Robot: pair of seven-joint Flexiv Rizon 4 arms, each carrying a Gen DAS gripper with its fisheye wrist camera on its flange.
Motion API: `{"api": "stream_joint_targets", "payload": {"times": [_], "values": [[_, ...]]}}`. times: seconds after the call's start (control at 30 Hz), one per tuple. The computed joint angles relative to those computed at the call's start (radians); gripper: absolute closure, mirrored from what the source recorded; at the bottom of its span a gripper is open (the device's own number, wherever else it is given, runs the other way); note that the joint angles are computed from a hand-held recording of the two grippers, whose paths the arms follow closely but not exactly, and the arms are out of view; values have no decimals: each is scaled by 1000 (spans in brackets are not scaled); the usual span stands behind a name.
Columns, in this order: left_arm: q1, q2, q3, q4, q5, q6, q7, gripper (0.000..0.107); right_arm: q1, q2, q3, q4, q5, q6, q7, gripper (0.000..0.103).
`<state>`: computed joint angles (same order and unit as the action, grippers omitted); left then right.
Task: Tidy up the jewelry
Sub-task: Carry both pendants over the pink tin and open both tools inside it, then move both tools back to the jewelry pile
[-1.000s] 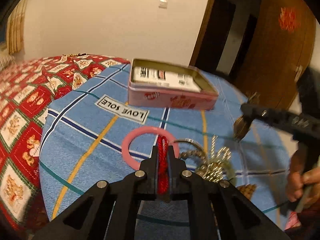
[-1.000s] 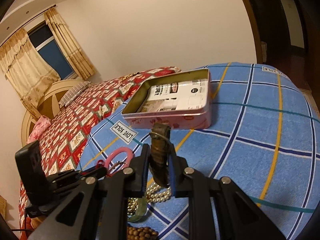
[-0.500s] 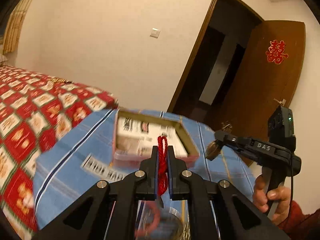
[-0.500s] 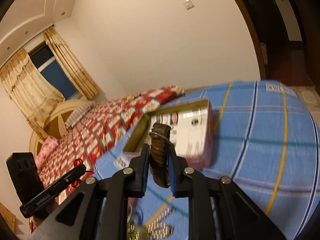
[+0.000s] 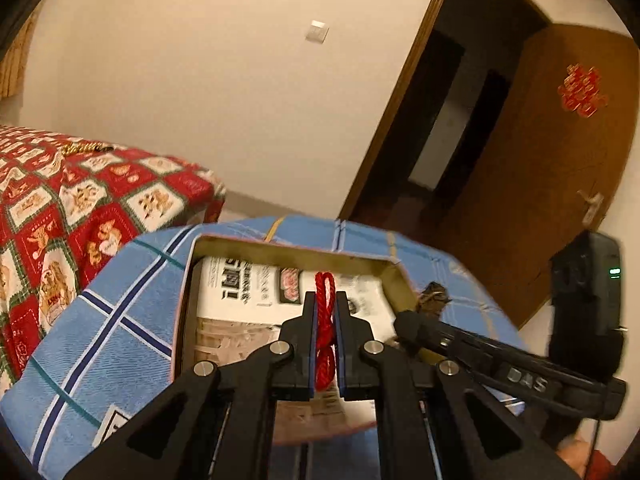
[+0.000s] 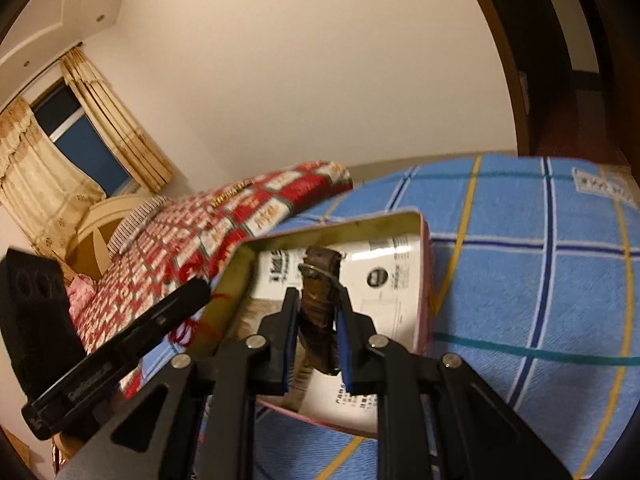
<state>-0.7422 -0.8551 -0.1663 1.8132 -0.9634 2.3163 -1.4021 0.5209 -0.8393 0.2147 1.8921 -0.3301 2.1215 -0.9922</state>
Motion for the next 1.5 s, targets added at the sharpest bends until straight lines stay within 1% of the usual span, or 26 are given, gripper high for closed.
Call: {"api": "stream_joint_targets", "payload": {"times": [0.07, 0.13, 0.17, 0.2, 0.23, 0.27, 0.3, 0.33, 0.37, 0.43, 0.47, 0.6, 0.67, 0.8, 0.83, 0.9, 0.97, 1.0, 1.07, 1.17, 1.27, 1.4, 1.5], "values": [[-6, -1, 0, -15, -43, -33, 24, 100, -8, -6, 1, -13, -17, -29, 1, 81], [-30, -8, 11, -37, -114, -43, 65, 98, -2, -3, -6, -13, -14, -41, -5, 76], [-47, -9, 17, -53, -169, -46, 109, 92, -9, -3, 0, -15, -21, -44, -6, 68], [-62, -9, 16, -69, -228, -42, 161, 87, -8, -1, -2, -12, -15, -30, -12, 55], [-63, -7, 6, -71, -248, -28, 178, 74, 10, 6, -20, -6, 12, -10, -22, 48], [-65, -3, -5, -72, -264, -5, 183, 60, 52, 15, -57, 2, 70, 27, -42, 43], [-66, 2, -15, -65, -269, 29, 171, 54, 106, 24, -105, 11, 147, 64, -72, 43], [-65, 6, -25, -58, -273, 57, 162, 46, 167, 36, -157, 21, 238, 96, -109, 43], [-64, 12, -36, -49, -278, 83, 153, 44, 209, 42, -191, 21, 308, 107, -141, 43], [-65, 31, -64, -27, -309, 125, 160, 43, 284, 52, -254, 21, 445, 106, -198, 43], [-64, 37, -78, -19, -328, 141, 172, 43, 300, 59, -268, 23, 486, 95, -217, 43], [-88, 47, -147, -12, -470, 253, 288, 43, 263, 92, -228, 51, 508, 54, -230, 43], [-95, 41, -185, -10, -519, 307, 325, 43, 271, 117, -227, 81, 518, 34, -244, 43], [-94, 27, -255, 5, -575, 383, 350, 43, 266, 155, -196, 166, 519, 48, -266, 43], [-94, 27, -266, 15, -577, 393, 343, 43, 269, 166, -192, 190, 524, 49, -272, 43], [-106, 31, -282, 50, -580, 415, 289, 43, 256, 181, -170, 227, 514, 51, -276, 43], [-113, 38, -287, 82, -568, 419, 228, 43, 244, 196, -147, 266, 501, 60, -279, 43], [-120, 45, -287, 112, -551, 415, 178, 43, 235, 200, -134, 283, 492, 67, -280, 43], [-135, 51, -289, 133, -547, 421, 142, 43, 227, 209, -117, 312, 477, 72, -283, 43], [-156, 51, -292, 144, -549, 432, 138, 43, 228, 223, -97, 358, 459, 86, -297, 43], [-176, 43, -302, 147, -569, 445, 152, 43, 199, 233, -57, 403, 404, 106, -307, 43], [-199, 43, -308, 181, -565, 445, 114, 43, 210, 245, -39, 451, 370, 111, -339, 43], [-211, 46, -309, 201, -560, 440, 90, 43, 181, 243, -2, 484, 301, 107, -353, 43]]}}
